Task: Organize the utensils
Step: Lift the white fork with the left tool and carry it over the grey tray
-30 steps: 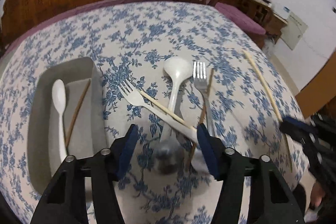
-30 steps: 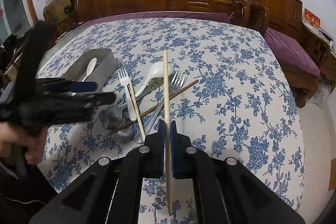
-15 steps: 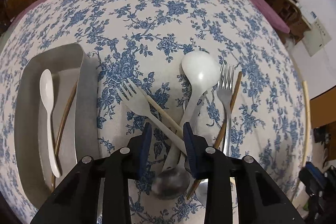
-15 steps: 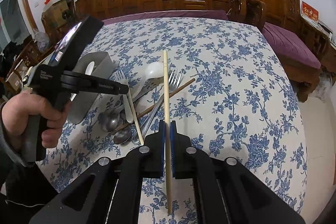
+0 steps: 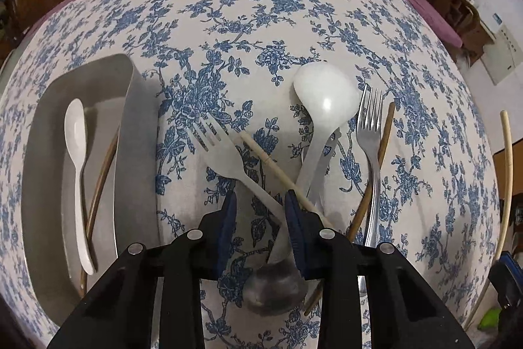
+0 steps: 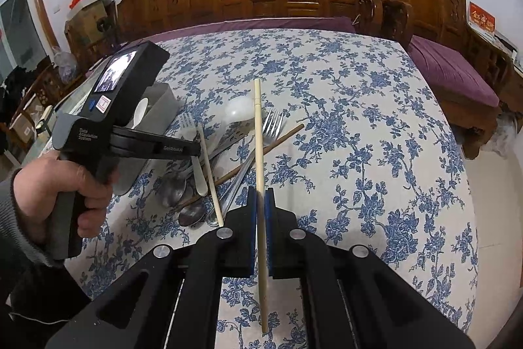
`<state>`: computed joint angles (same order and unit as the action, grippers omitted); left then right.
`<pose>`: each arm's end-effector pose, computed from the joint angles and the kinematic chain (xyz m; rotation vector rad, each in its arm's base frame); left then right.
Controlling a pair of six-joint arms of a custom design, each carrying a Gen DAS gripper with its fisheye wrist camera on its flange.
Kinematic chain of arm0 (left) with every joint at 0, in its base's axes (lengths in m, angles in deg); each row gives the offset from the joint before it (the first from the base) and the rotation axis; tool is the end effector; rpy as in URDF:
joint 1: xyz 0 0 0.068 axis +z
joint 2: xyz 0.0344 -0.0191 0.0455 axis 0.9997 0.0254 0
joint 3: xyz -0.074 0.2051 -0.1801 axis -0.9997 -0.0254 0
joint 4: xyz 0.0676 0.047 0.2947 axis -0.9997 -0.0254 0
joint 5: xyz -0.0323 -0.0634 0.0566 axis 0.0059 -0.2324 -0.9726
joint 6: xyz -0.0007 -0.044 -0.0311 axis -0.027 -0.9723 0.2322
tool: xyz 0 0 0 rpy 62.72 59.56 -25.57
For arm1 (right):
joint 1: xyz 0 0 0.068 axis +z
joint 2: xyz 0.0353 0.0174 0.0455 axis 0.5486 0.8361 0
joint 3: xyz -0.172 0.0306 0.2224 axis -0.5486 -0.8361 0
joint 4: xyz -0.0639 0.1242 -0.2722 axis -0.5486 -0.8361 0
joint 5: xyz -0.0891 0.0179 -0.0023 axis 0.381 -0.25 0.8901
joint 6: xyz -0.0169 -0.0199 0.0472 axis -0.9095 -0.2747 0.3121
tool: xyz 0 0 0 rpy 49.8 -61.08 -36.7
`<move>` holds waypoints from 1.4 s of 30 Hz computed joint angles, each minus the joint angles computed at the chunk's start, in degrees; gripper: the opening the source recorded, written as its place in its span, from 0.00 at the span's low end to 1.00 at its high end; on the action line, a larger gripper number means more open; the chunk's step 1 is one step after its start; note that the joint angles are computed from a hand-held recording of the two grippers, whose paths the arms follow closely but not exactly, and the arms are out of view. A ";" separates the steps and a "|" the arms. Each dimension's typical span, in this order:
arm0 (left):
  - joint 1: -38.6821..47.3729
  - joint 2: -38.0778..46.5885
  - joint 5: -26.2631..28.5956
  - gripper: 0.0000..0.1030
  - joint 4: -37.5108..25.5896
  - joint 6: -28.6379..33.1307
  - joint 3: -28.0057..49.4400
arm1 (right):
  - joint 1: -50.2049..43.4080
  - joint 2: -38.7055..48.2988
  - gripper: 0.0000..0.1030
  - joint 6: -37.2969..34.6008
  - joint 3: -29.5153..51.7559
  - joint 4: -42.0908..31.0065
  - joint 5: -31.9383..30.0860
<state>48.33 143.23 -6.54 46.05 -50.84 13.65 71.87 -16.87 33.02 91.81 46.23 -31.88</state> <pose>0.2849 -0.2380 0.1258 0.3815 2.7823 -0.1878 0.1346 0.0958 0.1661 -0.0616 2.4506 0.2127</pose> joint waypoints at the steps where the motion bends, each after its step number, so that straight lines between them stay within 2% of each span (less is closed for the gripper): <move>1: 0.08 -0.03 0.15 0.28 0.21 -0.13 -0.11 | 0.00 0.00 0.06 0.00 0.00 0.00 0.00; 5: 0.59 1.51 1.86 0.28 -0.24 -1.00 1.01 | -0.05 0.52 0.06 0.19 -0.22 0.61 -0.31; 10: -0.11 2.73 -0.48 0.28 0.10 -0.71 2.03 | 0.03 1.68 0.06 0.37 -0.61 1.67 -0.71; 11: -0.22 2.91 -0.71 0.25 0.04 -0.56 2.23 | 0.10 1.81 0.06 0.34 -0.57 1.68 -0.66; 12: -0.24 2.91 -0.96 0.18 0.14 -0.47 2.21 | 0.18 1.77 0.06 0.35 -0.51 1.61 -0.49; 17: 0.57 0.79 -0.45 0.05 1.27 -1.04 0.32 | -0.17 -0.30 0.06 0.22 -0.52 0.46 -0.05; 22: 0.24 -3.98 -1.05 0.05 1.40 -0.52 -2.76 | -0.19 -1.19 0.06 0.29 -0.38 -0.23 0.02; 34: -1.34 -23.89 -4.33 0.05 -1.16 4.32 -11.75 | 5.05 0.97 0.06 2.84 1.21 0.70 2.69; 42: -0.60 -32.57 -3.51 0.05 -3.28 7.23 -15.12 | 9.61 2.79 0.06 5.60 2.00 1.37 5.70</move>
<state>47.73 110.66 -10.05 42.77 -43.61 -1.47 81.48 -14.08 38.62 93.81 47.60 -26.19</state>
